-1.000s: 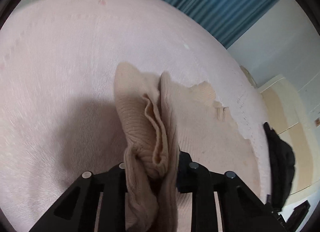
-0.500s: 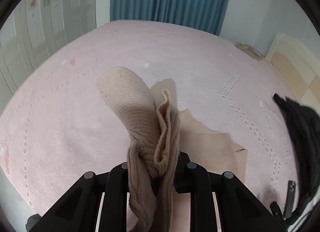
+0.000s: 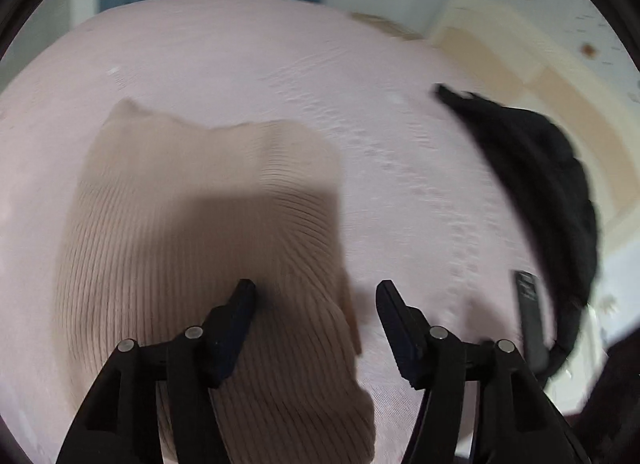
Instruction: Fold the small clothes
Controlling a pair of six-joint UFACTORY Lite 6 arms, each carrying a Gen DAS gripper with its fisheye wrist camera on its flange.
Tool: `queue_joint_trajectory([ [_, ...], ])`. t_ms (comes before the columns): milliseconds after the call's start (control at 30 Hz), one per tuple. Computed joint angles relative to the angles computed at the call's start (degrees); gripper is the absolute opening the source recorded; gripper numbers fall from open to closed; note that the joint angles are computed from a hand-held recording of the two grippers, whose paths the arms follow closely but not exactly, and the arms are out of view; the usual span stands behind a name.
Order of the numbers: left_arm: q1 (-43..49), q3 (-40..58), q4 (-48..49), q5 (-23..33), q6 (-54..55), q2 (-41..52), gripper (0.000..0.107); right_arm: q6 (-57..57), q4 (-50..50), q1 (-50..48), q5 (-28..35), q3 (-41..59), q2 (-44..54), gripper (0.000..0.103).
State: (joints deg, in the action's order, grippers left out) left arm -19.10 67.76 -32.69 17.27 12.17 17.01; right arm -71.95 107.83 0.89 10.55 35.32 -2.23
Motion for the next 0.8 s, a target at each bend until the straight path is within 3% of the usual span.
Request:
queue_joint_trajectory([
  [200, 15.65, -11.43, -28.49, 5.11, 35.71, -11.61, 0.066, -5.87, 4.07, 4.38, 1.32, 2.47, 2.47, 0.046],
  [467, 37.87, -18.64, -42.26, 8.86, 65.93, -12.69, 0.066, -12.00, 10.28, 9.73, 11.30, 9.07, 8.12, 0.054],
  [533, 42.90, -18.64, -45.98, 12.71, 73.17, -10.50, 0.066, -9.54, 8.42, 11.43, 10.11, 13.90, 12.09, 0.055],
  [633, 47.73, -17.02, -49.48, 18.74, 78.22, -5.78, 0.066, 5.53, -5.92, 12.87, 7.87, 25.42, 22.21, 0.055],
  [667, 48.76, -16.89, -50.46, 20.32, 79.70, -4.45, 0.066, 11.53, -11.55, 13.34, 7.20, 28.80, 25.23, 0.054],
  [700, 48.72, -16.62, -51.49, 20.75, 80.87, -3.24, 0.066, 17.45, -17.15, 13.98, 5.93, 32.37, 28.62, 0.047],
  [733, 48.78, -16.15, -51.70, 20.92, 81.43, -2.26, 0.066, 20.97, -20.56, 14.73, 4.59, 34.83, 30.96, 0.031],
  [800, 47.26, -15.19, -53.43, 19.22, 82.44, -0.71, 0.066, 20.82, -22.16, 16.69, 1.70, 36.23, 31.59, 0.021],
])
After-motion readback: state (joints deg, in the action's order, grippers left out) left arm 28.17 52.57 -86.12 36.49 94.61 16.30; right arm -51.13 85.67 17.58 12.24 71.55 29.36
